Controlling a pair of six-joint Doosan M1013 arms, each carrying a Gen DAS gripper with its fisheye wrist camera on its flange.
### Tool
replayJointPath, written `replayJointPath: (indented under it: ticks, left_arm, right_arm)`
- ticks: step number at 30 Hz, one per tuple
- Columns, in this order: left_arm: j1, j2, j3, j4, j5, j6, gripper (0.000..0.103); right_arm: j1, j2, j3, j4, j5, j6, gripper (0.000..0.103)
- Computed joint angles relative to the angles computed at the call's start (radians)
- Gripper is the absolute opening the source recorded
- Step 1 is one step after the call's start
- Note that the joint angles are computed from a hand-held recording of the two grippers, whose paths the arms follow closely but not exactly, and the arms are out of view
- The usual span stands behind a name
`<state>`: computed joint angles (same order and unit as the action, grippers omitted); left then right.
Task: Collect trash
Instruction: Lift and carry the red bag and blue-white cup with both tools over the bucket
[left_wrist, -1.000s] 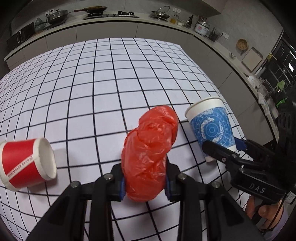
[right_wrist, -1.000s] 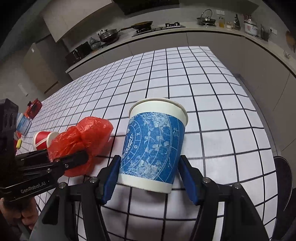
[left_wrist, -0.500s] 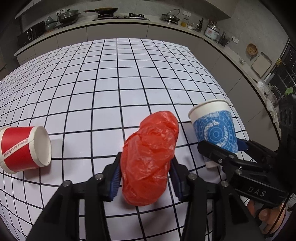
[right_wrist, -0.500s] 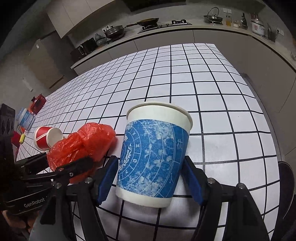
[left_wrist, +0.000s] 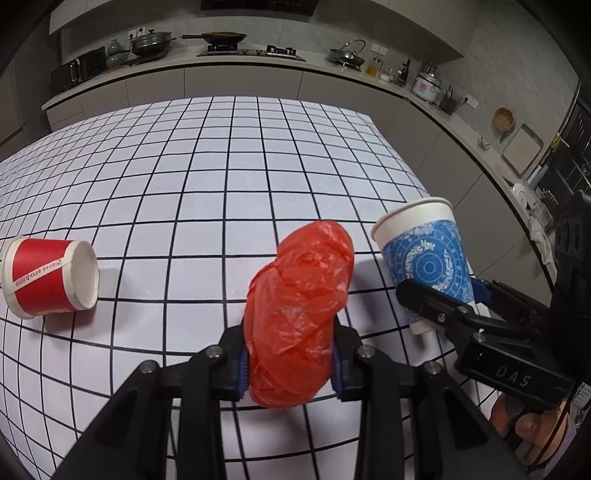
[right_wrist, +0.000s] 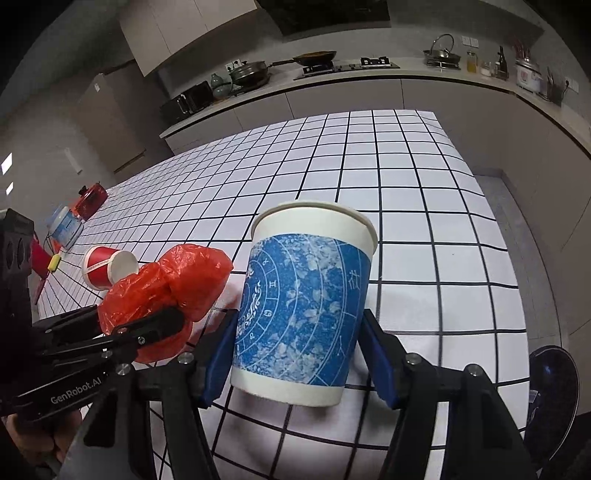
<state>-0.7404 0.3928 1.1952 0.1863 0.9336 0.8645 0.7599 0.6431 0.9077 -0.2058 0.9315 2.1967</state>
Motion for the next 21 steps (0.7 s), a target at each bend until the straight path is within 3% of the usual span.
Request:
replayJointPath:
  ticks: [6,12,21]
  left_arm:
    - [-0.014,0.007,-0.02,-0.027,-0.017,0.016,0.034]
    - [-0.023,0.018,-0.056,-0.062,-0.026,0.099,0.034]
    - [-0.023,0.01,-0.04,-0.185,-0.081,0.252,0.034]
  right_arm:
    - [0.0,-0.048,0.062,-0.019,-0.032,0.014,0.065]
    - [0.01,-0.106,0.139,-0.108,-0.056,0.142,0.065]
    - [0.053,-0.164,0.221,-0.254,0.018,0.371,0.065]
